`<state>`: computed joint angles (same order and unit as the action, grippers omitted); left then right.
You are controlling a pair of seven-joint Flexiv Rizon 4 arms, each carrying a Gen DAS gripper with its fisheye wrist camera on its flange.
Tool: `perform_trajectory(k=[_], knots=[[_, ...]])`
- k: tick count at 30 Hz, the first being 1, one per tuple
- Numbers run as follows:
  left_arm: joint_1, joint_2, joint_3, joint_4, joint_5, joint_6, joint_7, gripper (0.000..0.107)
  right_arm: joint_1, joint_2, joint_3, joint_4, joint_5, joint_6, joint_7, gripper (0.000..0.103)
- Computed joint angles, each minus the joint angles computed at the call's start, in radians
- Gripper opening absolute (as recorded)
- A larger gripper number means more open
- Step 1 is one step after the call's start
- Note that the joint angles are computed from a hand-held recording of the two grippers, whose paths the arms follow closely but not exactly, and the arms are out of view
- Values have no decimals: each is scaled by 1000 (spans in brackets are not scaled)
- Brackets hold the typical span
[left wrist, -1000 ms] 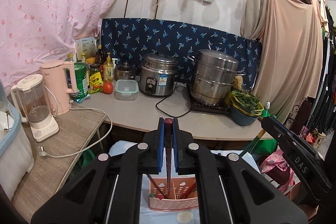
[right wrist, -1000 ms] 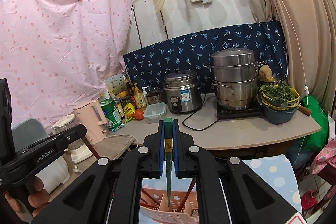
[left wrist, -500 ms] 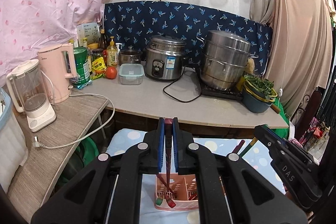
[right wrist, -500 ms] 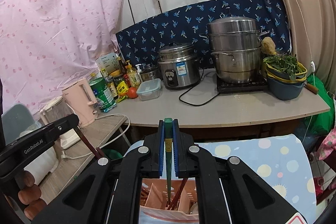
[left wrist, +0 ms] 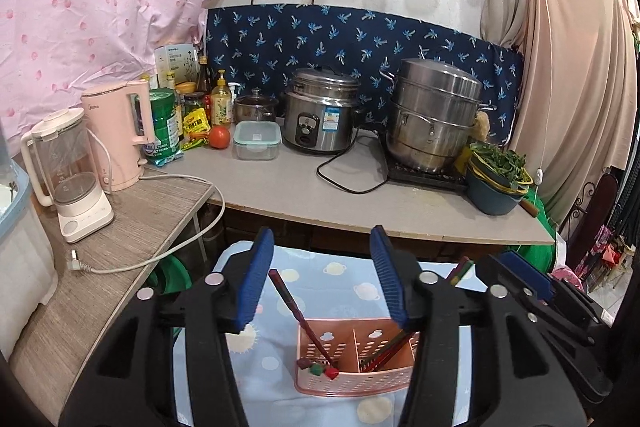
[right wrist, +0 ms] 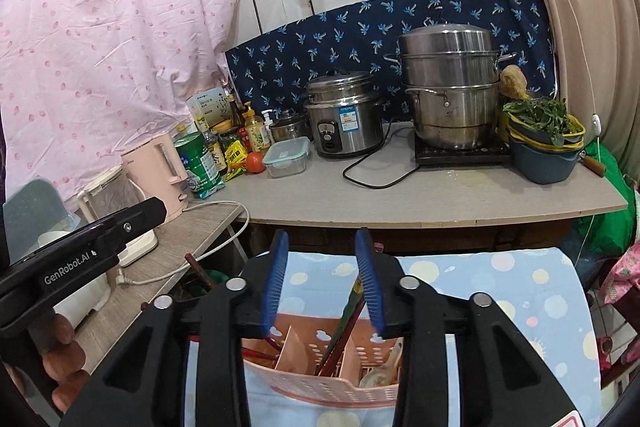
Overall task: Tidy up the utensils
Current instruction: 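Open both tools to release the chopsticks into the basket, then move both open tools back toward the dark red chopstick and gold spoon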
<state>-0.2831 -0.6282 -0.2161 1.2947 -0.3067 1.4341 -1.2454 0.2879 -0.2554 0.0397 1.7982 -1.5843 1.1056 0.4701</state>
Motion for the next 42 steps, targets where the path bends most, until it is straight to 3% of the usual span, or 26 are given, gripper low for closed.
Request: perform_trajectory(k=[8, 17, 26, 34, 42], knots=[[35, 78, -32, 120, -15, 36, 27, 50, 12, 54, 33, 54, 2, -26, 3, 40], [113, 197, -110, 343, -73, 95, 101, 50, 52, 125, 92, 153, 56, -101, -15, 42], [195, 300, -187, 601, -138, 161, 166, 51, 158, 155, 173, 264, 202, -292, -75, 42], [293, 366, -299, 810, -181, 221, 214, 51, 208, 160, 200, 361, 286, -256, 24, 42], [248, 385, -213, 920, -106, 219, 153, 51, 268, 124, 218, 415, 341, -254, 111, 42]])
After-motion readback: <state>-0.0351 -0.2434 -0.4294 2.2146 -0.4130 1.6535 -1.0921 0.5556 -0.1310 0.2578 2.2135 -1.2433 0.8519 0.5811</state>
